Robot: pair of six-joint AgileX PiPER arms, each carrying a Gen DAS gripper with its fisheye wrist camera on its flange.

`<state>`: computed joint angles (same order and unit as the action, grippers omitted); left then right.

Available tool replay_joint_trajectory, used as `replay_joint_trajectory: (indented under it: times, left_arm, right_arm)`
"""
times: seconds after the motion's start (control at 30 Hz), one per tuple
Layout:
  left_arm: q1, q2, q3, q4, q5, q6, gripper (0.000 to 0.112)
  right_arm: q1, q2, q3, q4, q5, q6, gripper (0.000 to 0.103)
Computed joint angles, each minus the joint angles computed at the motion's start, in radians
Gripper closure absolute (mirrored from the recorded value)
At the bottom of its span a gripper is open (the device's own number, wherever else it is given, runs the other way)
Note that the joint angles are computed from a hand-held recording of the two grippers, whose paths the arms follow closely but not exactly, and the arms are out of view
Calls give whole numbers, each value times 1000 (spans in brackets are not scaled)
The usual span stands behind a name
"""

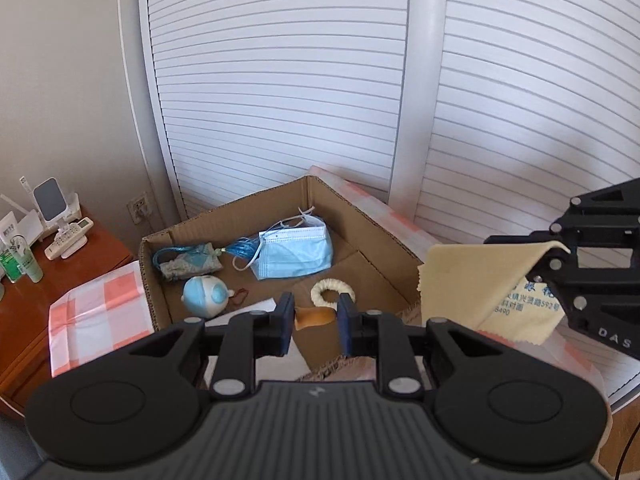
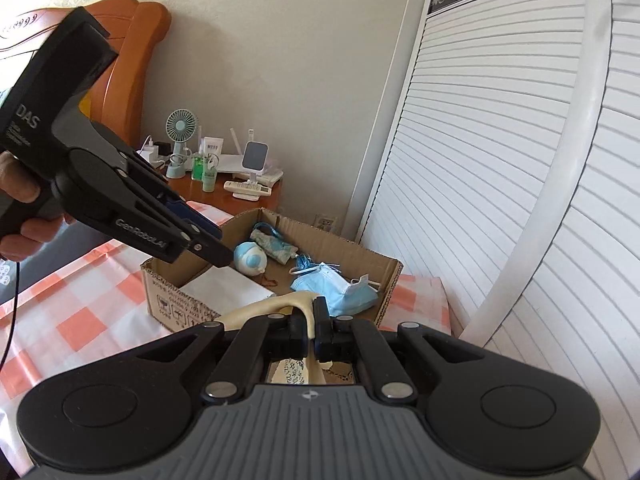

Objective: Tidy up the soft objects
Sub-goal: 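Carry the yellow cloth over the box and open the right gripper, then move both grippers back toward the two grey mesh sachets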

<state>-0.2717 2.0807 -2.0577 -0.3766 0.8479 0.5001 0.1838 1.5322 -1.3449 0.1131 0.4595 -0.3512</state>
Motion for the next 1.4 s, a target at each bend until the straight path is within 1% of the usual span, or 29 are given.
replay_joint_trajectory:
  times: [0.03,0.07,0.13,0.17,0.2,0.23,0.27,0.3,0.33,0.43,0.53,0.67,0.73,0.77,0.8,0.83,0.87,0.9,0.93,0.97,1.0,1.03,1.07,1.13,1.17,1.2,1.27,1.3,1.4]
  left_arm:
    - [-3,34,-46,3,12,-12,90]
    - [-7,55,-66,3,2,-12,86]
    - [-15,84,-83,30,-41,-27,85]
    - [-17,106,-109,51,-45,-48,81]
    - [-17,135,-151,78,-32,-86,76]
    - [-14,154,-178,99,-24,-117,59]
    - [-11,159,-178,119,-34,-145,38]
    - [-5,142,-139,126,-72,-163,30]
    - [2,118,-88,122,-117,-172,19]
    - [27,43,45,91,-197,-172,16]
    - [46,-58,211,50,-285,-138,10]
    - [33,-185,414,142,-378,-188,10]
    - [26,-243,508,149,-410,-164,10]
    - [22,-267,546,139,-413,-134,10]
    - [16,-292,585,130,-418,-109,10]
    - [10,-317,626,124,-427,-87,10]
    - [1,-340,662,131,-440,-77,10]
    - [-8,-362,699,145,-459,-78,10]
    - [-19,-390,747,143,-489,-62,10]
    - [-24,-411,783,104,-505,-6,10]
    - [-25,-429,813,46,-516,69,10]
    - [-27,-449,846,-10,-536,130,10]
    - [-30,-462,867,-42,-546,153,10]
    - [-29,-475,882,-86,-534,175,10]
    - [-31,-480,890,-74,-538,152,10]
    - [-37,-484,895,-27,-544,97,10]
    - [-53,-493,908,121,-560,-57,10]
    - [-57,-499,916,160,-564,-99,10]
    - [-55,-510,931,149,-553,-100,10]
  right_arm:
    - [-5,12,-13,1,0,2,99]
    - [-12,25,-27,13,3,-8,99]
    - [-20,49,-52,17,8,-11,99]
    - [-22,60,-64,16,12,-11,99]
    - [-24,72,-74,19,14,-12,99]
    - [-23,79,-80,15,14,-6,99]
    - [-23,87,-87,15,16,-3,99]
    - [-24,93,-94,19,18,-2,99]
    - [-25,99,-100,25,20,-2,99]
    - [-27,133,-147,37,40,-2,99]
    - [-18,184,-231,20,77,28,99]
    - [-1,278,-389,-7,136,56,99]
    - [12,339,-491,-36,179,95,97]
    - [18,374,-549,-46,210,113,93]
    - [23,406,-601,-55,238,121,75]
    - [32,436,-645,-77,261,135,43]
    - [45,450,-653,-124,249,172,26]
    - [55,447,-633,-160,219,202,3]
    - [56,433,-593,-164,176,212,0]
    - [51,427,-577,-131,167,196,0]
    - [48,426,-575,-110,181,192,0]
    - [52,420,-565,-123,187,216,0]
    - [59,411,-548,-152,189,245,0]
    - [72,388,-510,-197,200,279,0]
    - [81,367,-474,-232,193,311,0]
    - [88,347,-444,-257,192,336,0]
    - [96,302,-375,-279,191,366,0]
    - [96,278,-334,-277,182,373,0]
    - [98,213,-211,-298,157,434,0]
